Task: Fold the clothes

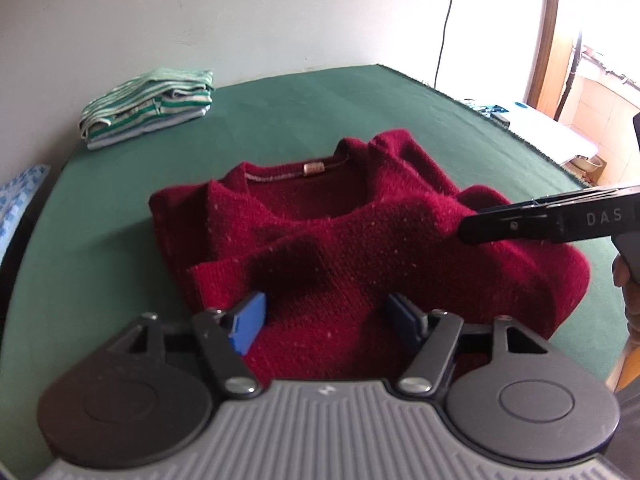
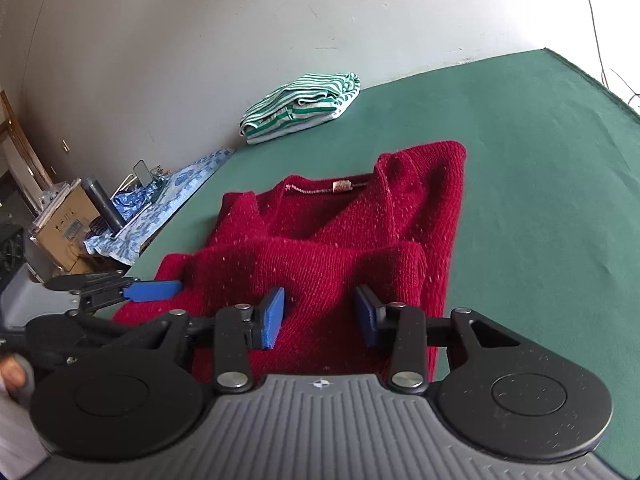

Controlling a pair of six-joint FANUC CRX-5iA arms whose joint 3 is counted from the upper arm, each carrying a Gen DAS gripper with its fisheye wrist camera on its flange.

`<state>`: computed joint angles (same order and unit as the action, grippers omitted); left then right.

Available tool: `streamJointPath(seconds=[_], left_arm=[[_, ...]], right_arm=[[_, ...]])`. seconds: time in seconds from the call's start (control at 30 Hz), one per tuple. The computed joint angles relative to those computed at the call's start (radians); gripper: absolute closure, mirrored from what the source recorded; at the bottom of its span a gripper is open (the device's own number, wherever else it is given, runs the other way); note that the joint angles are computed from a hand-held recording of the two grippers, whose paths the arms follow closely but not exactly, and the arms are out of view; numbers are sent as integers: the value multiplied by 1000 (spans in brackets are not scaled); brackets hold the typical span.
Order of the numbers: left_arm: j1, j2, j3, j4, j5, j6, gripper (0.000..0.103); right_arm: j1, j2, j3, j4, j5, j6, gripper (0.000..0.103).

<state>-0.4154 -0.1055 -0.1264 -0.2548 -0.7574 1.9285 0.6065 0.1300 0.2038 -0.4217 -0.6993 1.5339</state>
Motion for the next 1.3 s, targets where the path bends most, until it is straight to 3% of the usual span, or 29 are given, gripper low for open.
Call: streamJointPath(seconds=[0.03,0.1,0.17,0.27,0.33,0.4,0.43,0.47,0.5,0.57,0.63,0.7,0.77,0.87,0.9,0.93,0.97,1.03,1.1,1.17,1.23,1.3], left_arm=[[-2,-19,4,-18,-7,24,32],[-1,-65,-3,-60,-19,110,21],[27,-101,-31,-31,-55,151,7],[82,-119,-81,97,-124,123,13],[111,-143,-135,203,-105,103,14],[109,-146,-148,231,-91,86,17],[113,-138,-147,254,-93,58,22],[133,-132,-159,316,-90,1,33],[151,-125,-169,376,-91,-56,42],[179,-122,-185,469,-96,-144,72],[194,-127,-198,510,-106,-198,78],[203,-133,-211,527,-121,-240,77],[212,-135,-220,526,-120,-262,60],[219,-132,-200,506,-129,-272,56],[216,-140,-187,481,-135,-272,54],[208,-150,-167,436,-144,-263,51],[199,-160,-147,387,-152,-247,44],[190,-180,-118,318,-147,-209,41],[179,-188,-106,288,-90,-166,41],[172,-186,-113,299,-4,-164,40],[148,-149,-115,275,62,-155,31],[108,-81,-69,173,16,-55,33]], right_arm=[[-11,0,22,-19,-28,0,60],[-27,-46,-18,-27,30,-28,55],[-38,-85,-61,17,56,-106,34],[-94,-77,-16,-48,-107,-72,36],[-117,-73,-2,-103,-173,-48,37],[-136,-46,33,-157,-256,-45,42],[-141,-26,52,-170,-294,-61,53],[-154,-7,70,-203,-329,-66,66],[-167,4,85,-233,-355,-66,71],[-189,19,113,-284,-401,-66,84],[-193,27,143,-291,-451,-55,87],[-192,36,164,-281,-494,-55,87],[-189,42,156,-273,-505,-67,91],[-183,41,157,-264,-499,-62,88],[-165,32,156,-215,-486,-73,83],[-143,18,152,-152,-466,-88,62],[-120,6,146,-87,-447,-104,48],[-88,-43,91,13,-338,-145,48],[-82,-76,55,24,-221,-141,51],[-74,-59,75,-18,-196,-63,54],[-67,-32,107,-69,-191,29,55],[-51,-3,118,-83,-193,68,55]])
